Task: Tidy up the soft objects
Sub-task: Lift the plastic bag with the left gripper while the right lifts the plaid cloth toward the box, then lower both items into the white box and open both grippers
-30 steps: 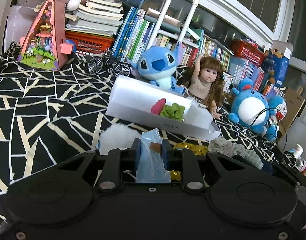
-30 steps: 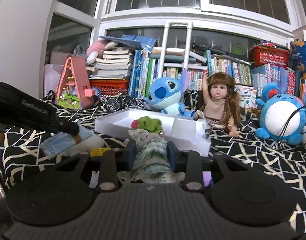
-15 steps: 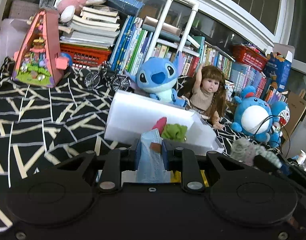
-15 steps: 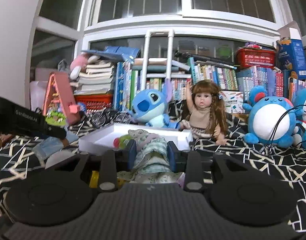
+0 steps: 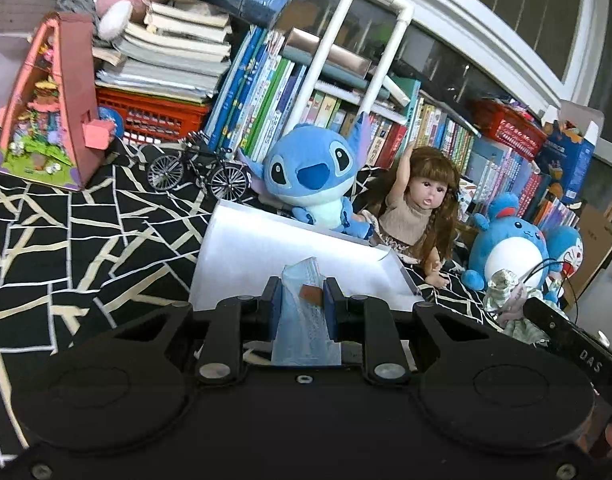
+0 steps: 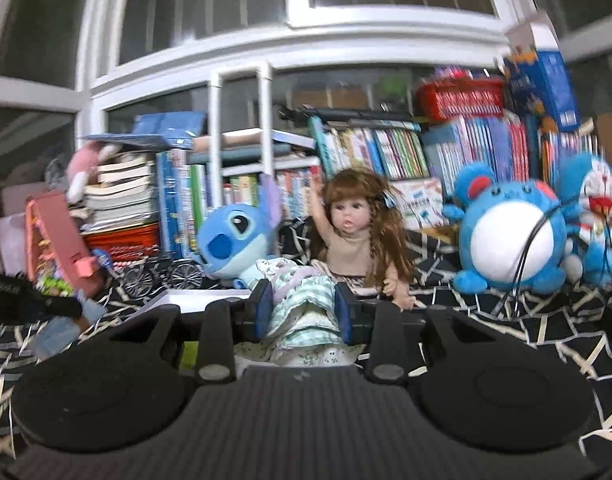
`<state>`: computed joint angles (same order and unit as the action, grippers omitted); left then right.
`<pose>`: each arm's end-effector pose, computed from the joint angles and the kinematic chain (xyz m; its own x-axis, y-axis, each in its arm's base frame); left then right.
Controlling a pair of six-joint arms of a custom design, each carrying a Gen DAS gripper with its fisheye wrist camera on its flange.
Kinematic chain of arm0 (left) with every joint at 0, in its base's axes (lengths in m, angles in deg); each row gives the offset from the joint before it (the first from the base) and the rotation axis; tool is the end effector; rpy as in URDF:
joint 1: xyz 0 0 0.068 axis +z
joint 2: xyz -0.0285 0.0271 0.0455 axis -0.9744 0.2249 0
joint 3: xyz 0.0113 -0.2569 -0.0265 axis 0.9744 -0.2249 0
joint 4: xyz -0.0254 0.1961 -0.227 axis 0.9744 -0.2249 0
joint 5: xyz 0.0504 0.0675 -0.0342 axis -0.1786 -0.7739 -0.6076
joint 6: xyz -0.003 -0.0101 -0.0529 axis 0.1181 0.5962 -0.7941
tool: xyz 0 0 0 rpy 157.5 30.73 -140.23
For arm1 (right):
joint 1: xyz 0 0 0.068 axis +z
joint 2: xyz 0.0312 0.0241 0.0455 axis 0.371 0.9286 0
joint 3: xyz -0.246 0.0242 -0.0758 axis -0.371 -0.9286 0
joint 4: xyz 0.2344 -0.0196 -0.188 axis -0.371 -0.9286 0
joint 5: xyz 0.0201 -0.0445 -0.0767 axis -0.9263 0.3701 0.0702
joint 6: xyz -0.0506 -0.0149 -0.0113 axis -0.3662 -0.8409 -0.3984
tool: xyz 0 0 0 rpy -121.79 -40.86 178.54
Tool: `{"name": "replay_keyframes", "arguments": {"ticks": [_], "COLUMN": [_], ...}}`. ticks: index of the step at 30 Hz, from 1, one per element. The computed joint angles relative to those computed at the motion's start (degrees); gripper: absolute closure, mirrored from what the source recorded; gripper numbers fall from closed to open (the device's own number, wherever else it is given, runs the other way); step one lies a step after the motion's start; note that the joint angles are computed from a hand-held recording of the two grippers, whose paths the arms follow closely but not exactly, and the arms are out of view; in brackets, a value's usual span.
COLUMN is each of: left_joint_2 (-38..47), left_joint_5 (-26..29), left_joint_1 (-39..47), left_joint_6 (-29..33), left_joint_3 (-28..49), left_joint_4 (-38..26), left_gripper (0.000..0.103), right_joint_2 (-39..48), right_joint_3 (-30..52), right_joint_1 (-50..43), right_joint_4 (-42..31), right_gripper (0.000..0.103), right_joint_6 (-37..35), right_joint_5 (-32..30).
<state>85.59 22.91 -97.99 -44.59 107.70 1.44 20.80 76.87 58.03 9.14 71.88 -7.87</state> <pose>0.2990 -0.1289 0.1660 -0.5868 -0.0027 -0.8097 0.5152 0.7702 -0.3759 0.1258 0.0547 0.1640 -0.1832 0.1963 -0.9633 0.4522 0.8869 0.0948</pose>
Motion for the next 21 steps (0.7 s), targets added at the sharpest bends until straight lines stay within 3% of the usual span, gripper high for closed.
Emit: {"name": "replay_keyframes", "arguments": {"ticks": [3,8,15,21], "left_joint_2": [6.1,15.4,27.1,31.8], "left_joint_5": [0.2,-1.9,-5.1,-6.5], "left_joint_1": [-0.6,-2.2,-3.8,-5.0], "left_joint_6": [-1.5,-2.5,-5.0,-5.6], "left_joint_3": [6.0,14.5,25.1,29.2], "left_joint_4": [-1.5,-3.2,-7.3,-8.2], "left_gripper": [0.082,0.082,0.082,0.082], "right_joint_2": [3.1,16.3,37.6,47.1], "right_joint_3": [0.7,2.2,6.6,9.5], "right_joint_1": [-13.7,-26.1,-32.5,-34.4], "right_joint_4": [5.7,16.2,28.2,32.2], "right_gripper": [0.064,0.065,0.065,0.066], "right_joint_6": [-2.2,-2.2,-2.3,-1.6], "right_joint_5": [-13.0,-24.8,-33.3,-36.7]}}
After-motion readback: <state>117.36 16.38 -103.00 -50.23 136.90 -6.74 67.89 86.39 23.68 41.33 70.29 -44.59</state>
